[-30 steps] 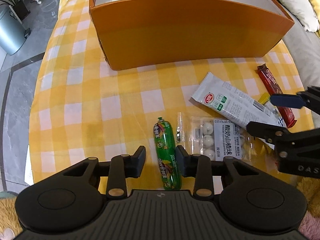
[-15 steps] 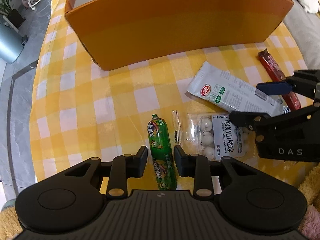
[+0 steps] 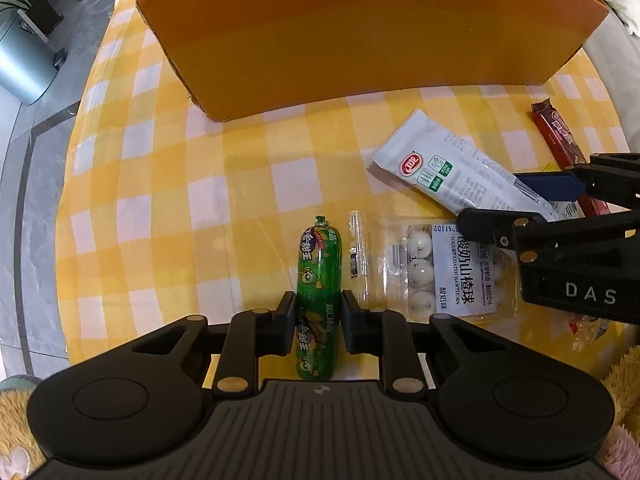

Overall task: Organize snacks
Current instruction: 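Grasp the green sausage with the left tool while the right grasps the white milk-stick packet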

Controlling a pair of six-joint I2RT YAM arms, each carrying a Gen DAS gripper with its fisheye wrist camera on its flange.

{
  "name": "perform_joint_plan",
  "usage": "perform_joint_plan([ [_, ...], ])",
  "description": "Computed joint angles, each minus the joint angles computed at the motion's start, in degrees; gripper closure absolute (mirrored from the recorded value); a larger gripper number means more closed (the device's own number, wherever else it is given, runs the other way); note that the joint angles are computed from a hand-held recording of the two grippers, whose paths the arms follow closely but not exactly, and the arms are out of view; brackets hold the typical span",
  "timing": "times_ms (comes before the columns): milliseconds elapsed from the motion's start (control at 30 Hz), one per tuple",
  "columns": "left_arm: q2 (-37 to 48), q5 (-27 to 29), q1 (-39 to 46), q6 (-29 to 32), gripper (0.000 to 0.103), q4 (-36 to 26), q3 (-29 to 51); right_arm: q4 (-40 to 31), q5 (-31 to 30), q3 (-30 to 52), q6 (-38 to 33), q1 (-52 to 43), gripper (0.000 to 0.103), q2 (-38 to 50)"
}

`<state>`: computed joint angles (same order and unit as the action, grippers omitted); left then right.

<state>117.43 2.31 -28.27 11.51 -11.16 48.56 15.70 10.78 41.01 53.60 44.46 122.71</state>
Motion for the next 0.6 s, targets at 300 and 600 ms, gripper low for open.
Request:
perform_joint_plan([
  [300,-5.72,2.56,2.67,-1.07,0.079,1.21,-3.32,-1.35,4.27,-2.24,4.49,2.76,0.053,-4.51],
  [600,-15.6,6.9,4.28,-0.82,0.079,1.19,-7.71,-11.61,11.04,-3.73,12.57,7.43,0.053,-13.26],
])
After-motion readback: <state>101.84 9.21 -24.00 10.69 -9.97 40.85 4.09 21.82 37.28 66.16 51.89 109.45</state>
